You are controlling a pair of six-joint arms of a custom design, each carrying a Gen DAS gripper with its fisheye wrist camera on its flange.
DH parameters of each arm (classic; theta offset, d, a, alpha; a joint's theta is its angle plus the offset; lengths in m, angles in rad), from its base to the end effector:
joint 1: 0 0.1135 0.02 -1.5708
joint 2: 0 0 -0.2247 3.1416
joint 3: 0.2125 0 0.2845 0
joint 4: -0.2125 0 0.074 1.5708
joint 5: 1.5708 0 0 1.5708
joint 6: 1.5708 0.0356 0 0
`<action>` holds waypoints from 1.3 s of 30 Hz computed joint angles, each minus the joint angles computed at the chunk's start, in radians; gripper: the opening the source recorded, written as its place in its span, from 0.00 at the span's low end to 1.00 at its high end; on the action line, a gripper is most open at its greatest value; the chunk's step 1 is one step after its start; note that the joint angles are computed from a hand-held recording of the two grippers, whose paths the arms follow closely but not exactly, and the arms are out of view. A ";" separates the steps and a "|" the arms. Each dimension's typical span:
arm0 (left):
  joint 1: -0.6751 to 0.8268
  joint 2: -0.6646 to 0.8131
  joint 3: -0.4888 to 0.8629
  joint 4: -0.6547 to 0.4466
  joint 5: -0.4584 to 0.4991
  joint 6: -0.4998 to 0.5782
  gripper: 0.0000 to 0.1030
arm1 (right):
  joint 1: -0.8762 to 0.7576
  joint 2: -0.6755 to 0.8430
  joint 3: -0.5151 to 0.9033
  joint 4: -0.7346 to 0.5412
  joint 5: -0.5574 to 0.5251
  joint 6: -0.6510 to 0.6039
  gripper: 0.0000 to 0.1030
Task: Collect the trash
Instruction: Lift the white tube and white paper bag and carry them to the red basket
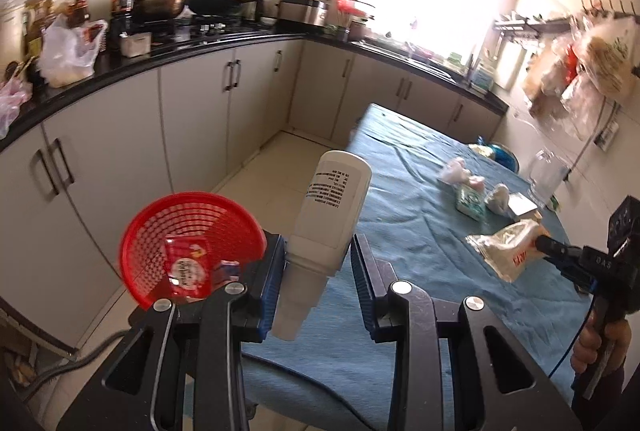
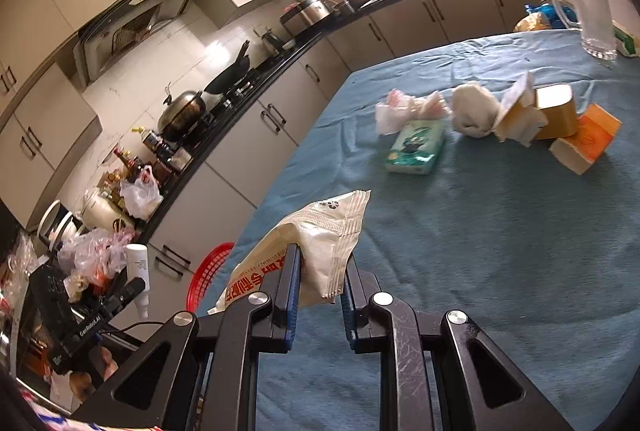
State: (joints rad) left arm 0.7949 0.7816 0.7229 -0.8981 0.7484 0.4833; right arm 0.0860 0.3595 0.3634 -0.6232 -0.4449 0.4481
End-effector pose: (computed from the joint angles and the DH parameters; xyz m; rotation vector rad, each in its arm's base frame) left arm 0.1569 0.1253 0.2336 -0.0711 2.2261 -0.2787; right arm 0.1720 0.0302 0.1920 0.1449 2.2252 0.7844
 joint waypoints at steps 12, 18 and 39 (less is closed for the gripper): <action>0.255 0.109 0.113 -0.071 0.131 0.145 0.32 | 0.272 0.242 0.080 0.187 0.153 0.085 0.19; 0.318 0.192 0.135 -0.019 0.117 0.162 0.32 | 0.404 0.400 0.147 0.281 0.217 0.108 0.19; 0.267 0.441 0.134 0.262 -0.062 0.083 0.32 | 0.632 0.958 0.478 0.455 0.307 0.115 0.19</action>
